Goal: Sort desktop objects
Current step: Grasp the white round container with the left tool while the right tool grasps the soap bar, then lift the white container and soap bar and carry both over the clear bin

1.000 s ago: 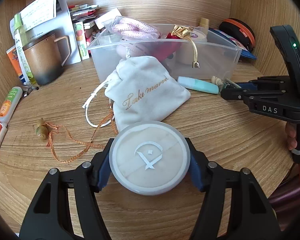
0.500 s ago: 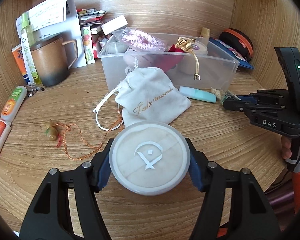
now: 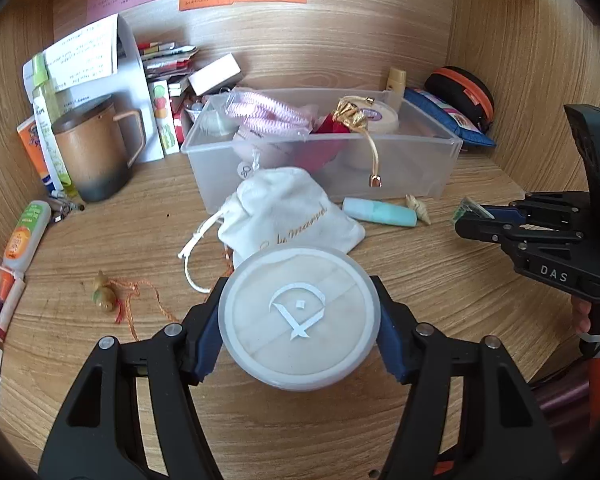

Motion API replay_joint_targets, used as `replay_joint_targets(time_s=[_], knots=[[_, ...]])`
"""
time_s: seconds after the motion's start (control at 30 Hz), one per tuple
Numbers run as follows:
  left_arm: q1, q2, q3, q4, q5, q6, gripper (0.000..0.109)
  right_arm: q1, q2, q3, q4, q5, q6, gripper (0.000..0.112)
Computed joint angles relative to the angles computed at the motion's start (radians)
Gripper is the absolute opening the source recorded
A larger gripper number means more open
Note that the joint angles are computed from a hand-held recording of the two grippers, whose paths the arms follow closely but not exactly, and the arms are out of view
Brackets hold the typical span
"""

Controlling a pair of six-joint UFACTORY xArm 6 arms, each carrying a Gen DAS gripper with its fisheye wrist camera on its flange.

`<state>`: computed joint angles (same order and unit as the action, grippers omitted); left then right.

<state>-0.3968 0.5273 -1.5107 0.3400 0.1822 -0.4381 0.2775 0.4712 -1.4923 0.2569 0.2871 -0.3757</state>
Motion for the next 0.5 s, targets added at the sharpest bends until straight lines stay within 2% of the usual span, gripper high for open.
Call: replay_joint_targets(time_s=[0.2, 0.5], knots=[[-0.003, 0.013, -0.039, -0.04, 0.001, 0.052, 0.065, 0.002, -0.025, 0.02, -0.037, -0.023, 0.033, 0.015], [-0.008, 0.043, -0.11, -0.164, 0.017, 0.189, 0.065, 0.005, -0.057, 0.041, -0.135, -0.078, 0.129, 0.015]])
